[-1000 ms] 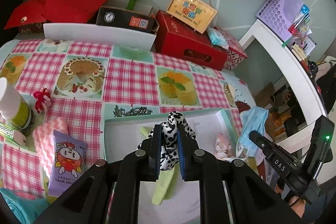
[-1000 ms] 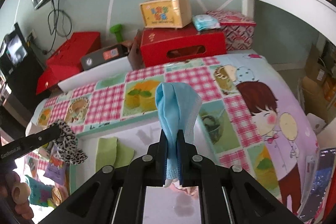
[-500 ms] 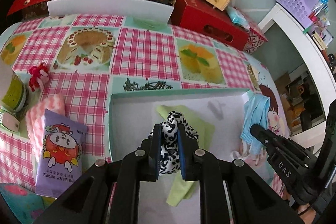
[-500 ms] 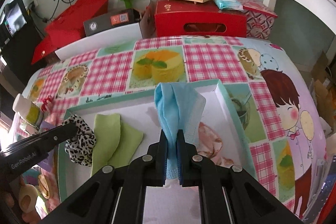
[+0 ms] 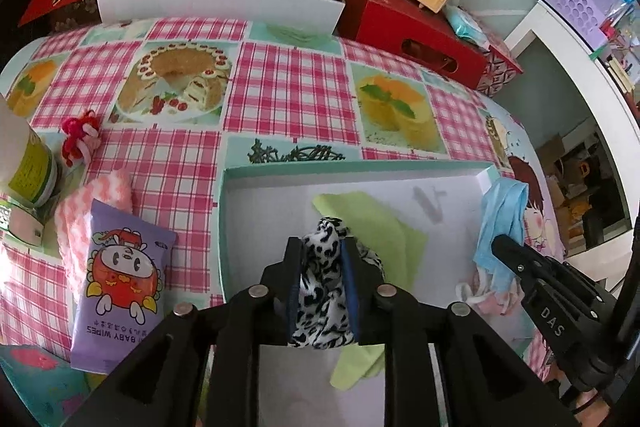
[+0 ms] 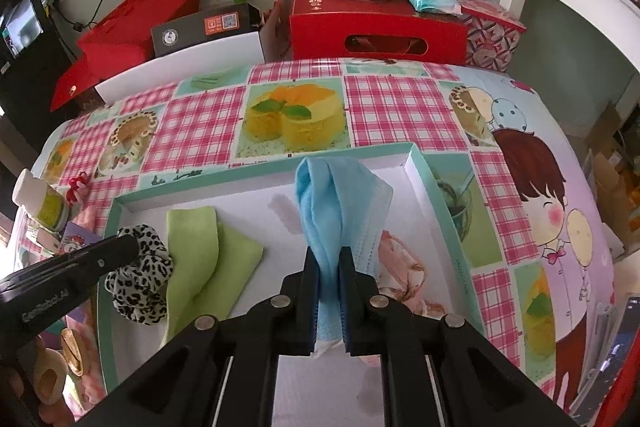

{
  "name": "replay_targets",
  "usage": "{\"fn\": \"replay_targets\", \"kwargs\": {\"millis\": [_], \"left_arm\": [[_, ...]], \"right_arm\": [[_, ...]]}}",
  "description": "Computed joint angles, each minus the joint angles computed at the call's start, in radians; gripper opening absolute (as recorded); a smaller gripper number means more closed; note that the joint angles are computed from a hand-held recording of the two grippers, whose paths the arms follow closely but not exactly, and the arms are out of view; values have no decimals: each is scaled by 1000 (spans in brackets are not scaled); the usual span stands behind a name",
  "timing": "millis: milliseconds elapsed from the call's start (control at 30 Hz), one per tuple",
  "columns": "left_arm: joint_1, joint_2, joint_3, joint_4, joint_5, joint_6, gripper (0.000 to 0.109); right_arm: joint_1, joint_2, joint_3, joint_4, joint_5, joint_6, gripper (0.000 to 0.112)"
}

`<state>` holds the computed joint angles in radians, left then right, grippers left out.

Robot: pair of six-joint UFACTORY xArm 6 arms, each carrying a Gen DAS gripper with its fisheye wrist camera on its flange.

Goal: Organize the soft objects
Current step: 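Open both tools to release the leopard-print cloth and blue mask in the tray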

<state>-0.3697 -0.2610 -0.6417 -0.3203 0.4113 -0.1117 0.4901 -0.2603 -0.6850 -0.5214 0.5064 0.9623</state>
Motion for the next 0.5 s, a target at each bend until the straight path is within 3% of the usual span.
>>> {"fn": "replay_targets", "kwargs": {"millis": [167, 500], "left_arm": [[2, -34, 1, 46, 4, -29, 40], [18, -90, 14, 112, -2, -75, 48]], "right_arm": [[9, -14, -5, -30, 27, 20, 24], [27, -47, -3, -66, 41, 42, 25]]}}
